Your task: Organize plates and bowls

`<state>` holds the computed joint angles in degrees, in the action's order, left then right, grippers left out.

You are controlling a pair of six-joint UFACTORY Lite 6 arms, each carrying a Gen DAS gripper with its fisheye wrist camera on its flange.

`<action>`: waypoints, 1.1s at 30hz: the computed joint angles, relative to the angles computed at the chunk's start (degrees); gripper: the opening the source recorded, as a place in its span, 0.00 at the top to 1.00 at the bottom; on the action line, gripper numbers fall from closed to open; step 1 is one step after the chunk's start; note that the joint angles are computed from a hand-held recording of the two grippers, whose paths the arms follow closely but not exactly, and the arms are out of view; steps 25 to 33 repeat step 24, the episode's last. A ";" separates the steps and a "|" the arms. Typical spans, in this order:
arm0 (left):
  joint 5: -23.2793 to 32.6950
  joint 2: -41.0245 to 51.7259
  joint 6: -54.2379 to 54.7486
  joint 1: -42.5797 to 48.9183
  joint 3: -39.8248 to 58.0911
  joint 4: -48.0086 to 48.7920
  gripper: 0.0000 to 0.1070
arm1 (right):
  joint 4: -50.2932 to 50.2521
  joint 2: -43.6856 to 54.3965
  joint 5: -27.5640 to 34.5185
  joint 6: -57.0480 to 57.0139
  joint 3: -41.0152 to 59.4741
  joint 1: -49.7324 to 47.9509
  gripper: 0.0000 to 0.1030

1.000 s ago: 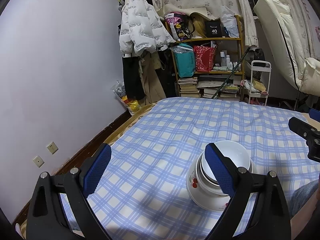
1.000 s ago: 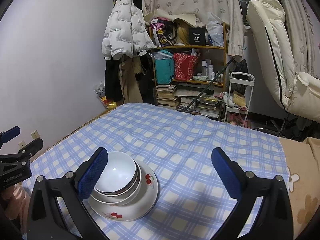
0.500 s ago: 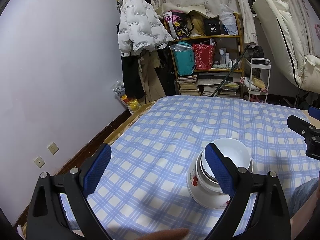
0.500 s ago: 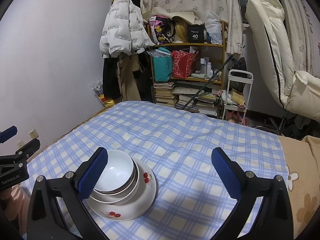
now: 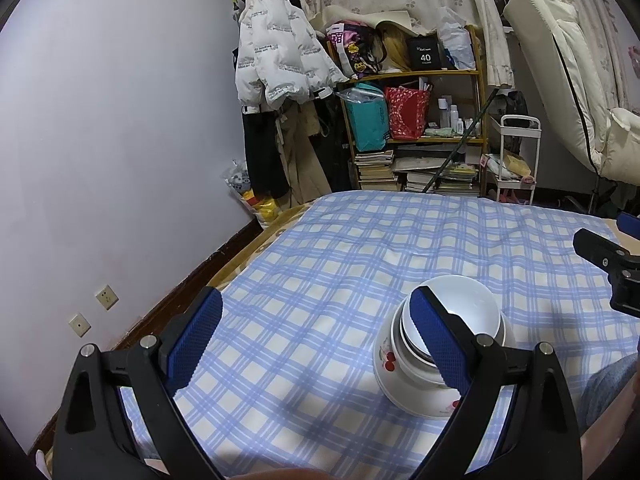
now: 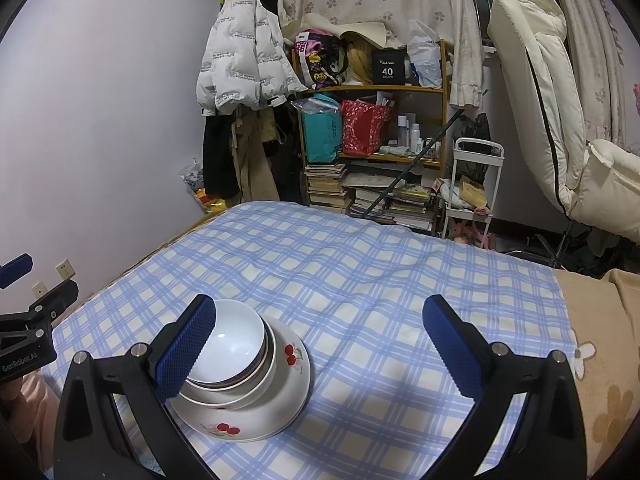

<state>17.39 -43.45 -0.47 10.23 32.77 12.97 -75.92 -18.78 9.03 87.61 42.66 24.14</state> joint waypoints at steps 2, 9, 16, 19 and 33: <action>0.00 -0.14 0.56 0.18 -0.02 -0.35 0.13 | -1.28 0.01 -0.02 1.23 -0.23 -0.11 0.00; -0.56 -0.09 8.01 2.09 0.71 -7.80 0.12 | -0.12 -0.08 -0.26 -0.03 -0.23 -0.36 0.00; -0.40 -0.42 15.98 3.88 0.92 -15.13 0.09 | 1.01 0.08 -0.23 -1.27 0.07 -0.36 0.00; -0.45 -0.39 16.16 3.92 0.90 -15.36 0.09 | 0.10 -0.01 -0.56 -0.48 -0.25 -0.74 0.00; -0.44 -0.48 15.43 3.89 0.82 -14.65 0.09 | 1.03 -0.18 -0.64 -1.59 -0.27 -0.93 0.00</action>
